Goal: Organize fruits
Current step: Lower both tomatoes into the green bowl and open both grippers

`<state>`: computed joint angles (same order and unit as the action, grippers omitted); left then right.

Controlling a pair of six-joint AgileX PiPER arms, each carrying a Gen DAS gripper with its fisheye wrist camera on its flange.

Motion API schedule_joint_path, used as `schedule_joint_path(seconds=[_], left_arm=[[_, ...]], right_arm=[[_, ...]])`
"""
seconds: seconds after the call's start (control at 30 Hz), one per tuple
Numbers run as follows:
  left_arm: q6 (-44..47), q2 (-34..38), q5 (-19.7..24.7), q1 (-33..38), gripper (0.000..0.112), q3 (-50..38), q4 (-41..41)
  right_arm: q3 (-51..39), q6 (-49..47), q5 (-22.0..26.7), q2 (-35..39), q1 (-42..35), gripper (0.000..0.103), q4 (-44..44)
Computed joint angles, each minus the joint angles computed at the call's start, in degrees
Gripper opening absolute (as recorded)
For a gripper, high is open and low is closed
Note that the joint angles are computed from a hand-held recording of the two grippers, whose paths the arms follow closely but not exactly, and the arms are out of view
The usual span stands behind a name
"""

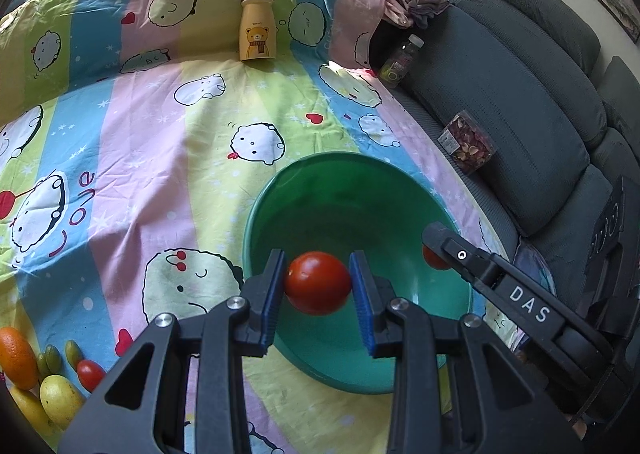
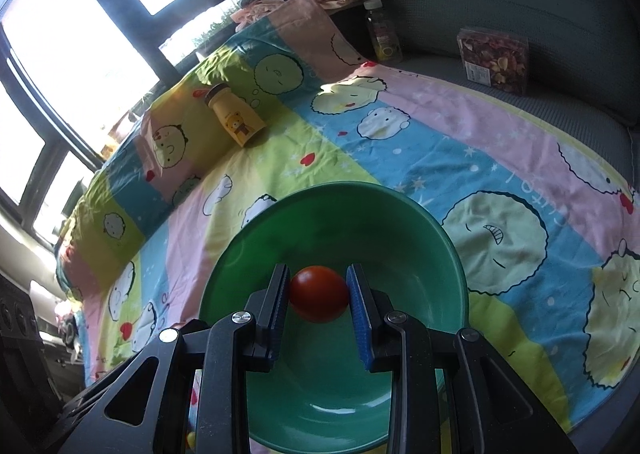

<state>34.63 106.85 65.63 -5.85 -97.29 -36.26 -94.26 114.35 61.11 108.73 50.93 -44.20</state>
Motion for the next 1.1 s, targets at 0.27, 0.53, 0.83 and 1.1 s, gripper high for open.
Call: schedule_joint_path(seconds=[0.27, 0.53, 0.83, 1.1], left_arm=[[-1.1, 1.4, 0.1, -1.2, 0.032, -0.9, 0.6], [-1.5, 2.2, -0.2, -2.3, 0.032, -0.9, 1.5], [-1.6, 2.9, -0.3, -3.3, 0.032, -0.8, 2.0], [-1.5, 2.8, -1.8, -4.9, 0.032, 1.2, 2.7]], right_arm=[[0.4, 0.1, 1.8, 0.2, -0.4, 0.031, 1.4], [-0.1, -1.0, 3.4, 0.9, -1.1, 0.031, 3.4], [2.1, -0.1, 1.7, 0.2, -1.8, 0.031, 4.3], [4.3, 0.2, -0.8, -0.3, -2.6, 0.031, 5.4]])
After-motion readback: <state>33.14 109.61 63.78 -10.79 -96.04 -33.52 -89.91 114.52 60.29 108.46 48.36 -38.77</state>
